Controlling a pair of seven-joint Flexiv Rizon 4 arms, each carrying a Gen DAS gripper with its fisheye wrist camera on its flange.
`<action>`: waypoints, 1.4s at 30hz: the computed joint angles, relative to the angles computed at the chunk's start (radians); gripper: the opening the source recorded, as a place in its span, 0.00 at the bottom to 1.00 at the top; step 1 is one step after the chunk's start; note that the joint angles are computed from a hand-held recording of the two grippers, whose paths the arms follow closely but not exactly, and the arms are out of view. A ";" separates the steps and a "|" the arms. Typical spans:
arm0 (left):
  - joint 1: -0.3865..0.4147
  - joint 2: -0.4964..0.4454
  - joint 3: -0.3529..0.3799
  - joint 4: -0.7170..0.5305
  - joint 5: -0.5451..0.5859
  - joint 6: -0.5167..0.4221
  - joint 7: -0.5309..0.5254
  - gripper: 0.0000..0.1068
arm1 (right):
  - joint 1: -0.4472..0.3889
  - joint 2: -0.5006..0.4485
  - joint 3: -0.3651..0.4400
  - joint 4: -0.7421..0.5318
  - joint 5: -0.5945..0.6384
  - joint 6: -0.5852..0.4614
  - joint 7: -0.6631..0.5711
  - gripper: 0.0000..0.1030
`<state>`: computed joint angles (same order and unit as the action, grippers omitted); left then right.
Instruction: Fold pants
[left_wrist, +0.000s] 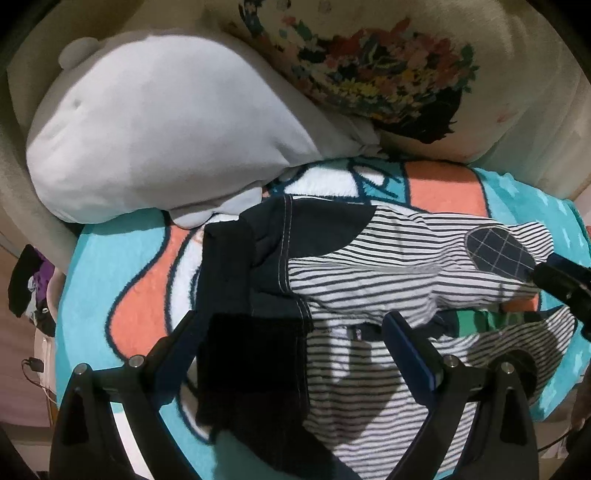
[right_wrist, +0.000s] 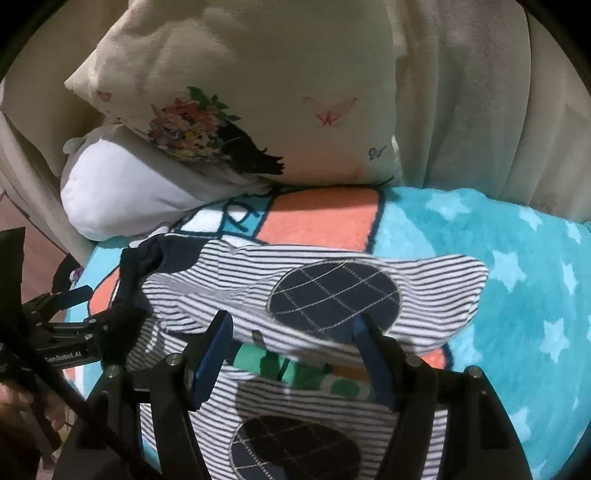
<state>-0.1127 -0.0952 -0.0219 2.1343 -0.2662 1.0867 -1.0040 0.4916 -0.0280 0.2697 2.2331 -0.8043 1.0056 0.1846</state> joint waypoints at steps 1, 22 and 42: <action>0.001 -0.013 -0.002 -0.008 0.000 -0.002 0.001 0.90 | -0.003 -0.002 -0.003 0.000 0.001 0.001 -0.009 0.71; 0.015 -0.222 -0.065 -0.219 -0.087 -0.046 0.071 0.76 | -0.067 -0.056 -0.060 -0.036 -0.004 0.005 -0.238 0.71; 0.004 -0.302 -0.096 -0.273 -0.128 -0.073 0.177 0.76 | -0.097 -0.111 -0.119 -0.002 0.032 0.174 -0.315 0.71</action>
